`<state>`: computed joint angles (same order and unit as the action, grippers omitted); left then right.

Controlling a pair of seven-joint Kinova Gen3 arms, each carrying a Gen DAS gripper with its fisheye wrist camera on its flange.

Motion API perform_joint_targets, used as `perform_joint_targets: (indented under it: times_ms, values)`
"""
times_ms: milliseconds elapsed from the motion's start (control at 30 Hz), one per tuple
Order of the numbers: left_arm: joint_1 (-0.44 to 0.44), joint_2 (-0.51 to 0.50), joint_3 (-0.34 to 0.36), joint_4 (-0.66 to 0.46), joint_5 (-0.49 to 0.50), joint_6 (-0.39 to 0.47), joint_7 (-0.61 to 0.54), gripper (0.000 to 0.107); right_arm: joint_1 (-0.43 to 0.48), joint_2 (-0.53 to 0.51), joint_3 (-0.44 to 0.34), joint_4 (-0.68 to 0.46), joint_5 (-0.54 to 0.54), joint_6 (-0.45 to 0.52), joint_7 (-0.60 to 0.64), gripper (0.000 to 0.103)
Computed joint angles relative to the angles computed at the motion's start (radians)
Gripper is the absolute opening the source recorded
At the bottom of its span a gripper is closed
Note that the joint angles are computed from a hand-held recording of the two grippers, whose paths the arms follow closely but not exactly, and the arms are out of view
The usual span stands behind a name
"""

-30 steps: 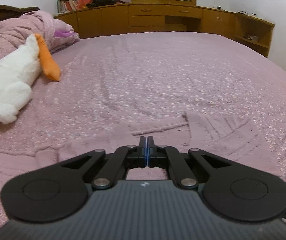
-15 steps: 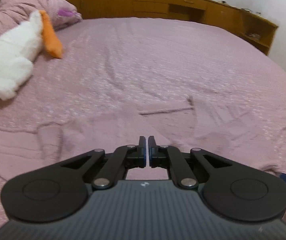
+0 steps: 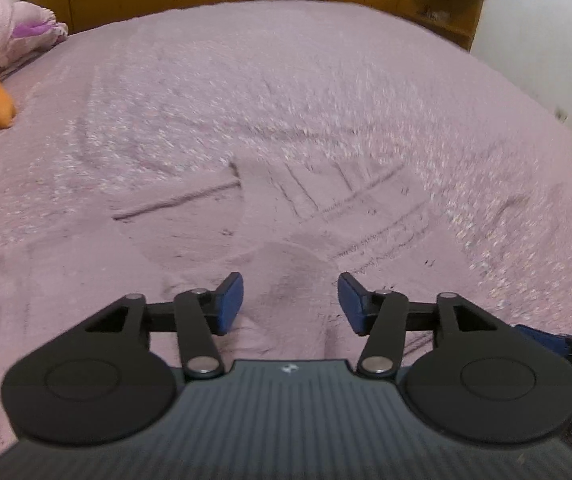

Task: Fold small clothes
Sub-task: 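Fold the held sleeve across the cardigan body with the left gripper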

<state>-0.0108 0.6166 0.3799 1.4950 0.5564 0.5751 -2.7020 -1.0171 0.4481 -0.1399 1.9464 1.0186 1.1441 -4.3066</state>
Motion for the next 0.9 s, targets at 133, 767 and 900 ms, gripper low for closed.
perform_joint_targets:
  times_ms: [133,767,900]
  values:
    - [0.077,0.026,-0.052,-0.012,-0.06,-0.031,0.079,0.056,-0.001,0.003,0.0,0.008,0.008,-0.007,-0.015,0.087]
    - [-0.26,0.027,0.105,-0.03,0.163,-0.067,-0.07,0.016,0.018,0.015,0.008,0.002,-0.001,-0.025,0.002,0.087]
    - [-0.231,0.04,-0.009,-0.085,0.129,0.004,0.005,0.02,0.022,0.021,0.015,-0.013,-0.011,-0.021,0.02,0.087]
